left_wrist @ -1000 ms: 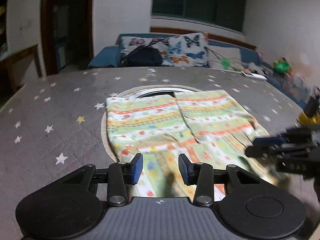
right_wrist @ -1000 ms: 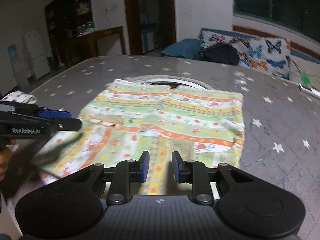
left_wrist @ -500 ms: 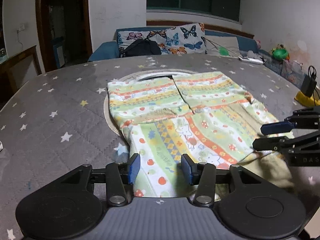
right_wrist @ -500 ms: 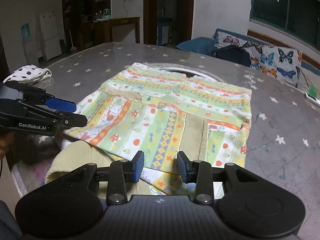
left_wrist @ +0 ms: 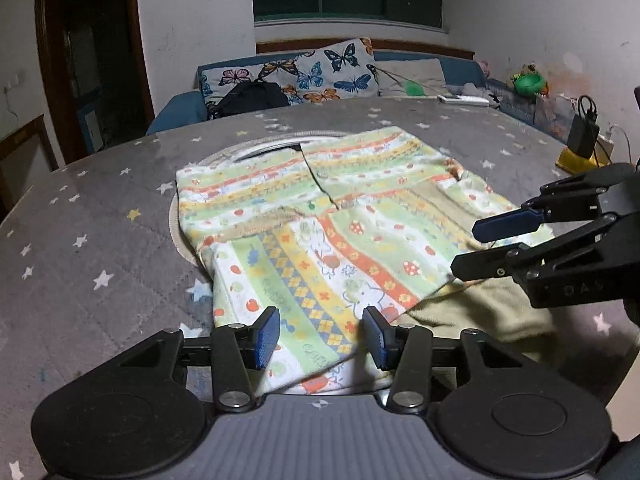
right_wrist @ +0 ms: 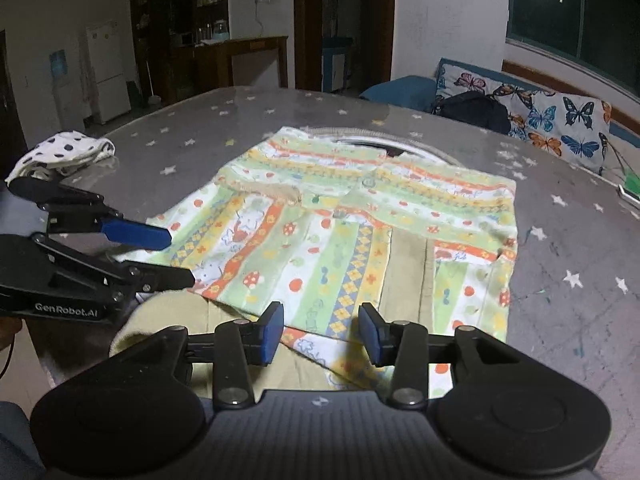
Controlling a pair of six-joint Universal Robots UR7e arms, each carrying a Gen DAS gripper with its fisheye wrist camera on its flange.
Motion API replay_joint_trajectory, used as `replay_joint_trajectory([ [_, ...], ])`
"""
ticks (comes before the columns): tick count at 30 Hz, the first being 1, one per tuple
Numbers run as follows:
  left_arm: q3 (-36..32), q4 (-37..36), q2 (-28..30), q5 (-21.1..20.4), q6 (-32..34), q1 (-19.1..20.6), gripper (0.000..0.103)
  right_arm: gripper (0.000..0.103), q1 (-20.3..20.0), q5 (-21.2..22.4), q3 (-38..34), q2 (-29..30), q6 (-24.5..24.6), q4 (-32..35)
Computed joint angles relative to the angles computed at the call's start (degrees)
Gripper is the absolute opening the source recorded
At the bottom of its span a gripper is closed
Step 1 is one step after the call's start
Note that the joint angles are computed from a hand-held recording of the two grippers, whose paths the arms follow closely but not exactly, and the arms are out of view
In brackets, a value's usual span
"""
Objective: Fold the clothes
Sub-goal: 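Bring both tools to the khaki hem of the shirt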
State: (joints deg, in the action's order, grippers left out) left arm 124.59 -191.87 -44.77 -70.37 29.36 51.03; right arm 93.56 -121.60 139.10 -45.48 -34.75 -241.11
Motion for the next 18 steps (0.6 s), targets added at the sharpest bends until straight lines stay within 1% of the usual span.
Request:
replay_joint_trajectory([
  [1,0.08,-0.2,-0.24,-0.57,-0.08,-0.05,0.053,0.042,0.29,0.32,0.12,-0.13,0.04,-0.08],
  [4,0.32,-0.13,-0.47,-1.98,0.34,-0.27,0.054,0.046,0.91,1.5,0.39,-0.31,0.33,0.11],
  [8,1.22,-0.67,0.33,-1.01,2.42,-0.76,0.054,0.046,1.09,2.39,0.47,0.54,0.37,1.19],
  [13,1.88,-2.14,1.3,-0.08,3.74,-0.84,0.054,0.047,1.35,1.18,0.72,2.48,-0.48,0.76],
  [18,1.91,-2.49,1.65,-0.33,4.18,-0.57,0.055,0.047,1.97,0.71,1.24,2.35,-0.7,-0.41],
])
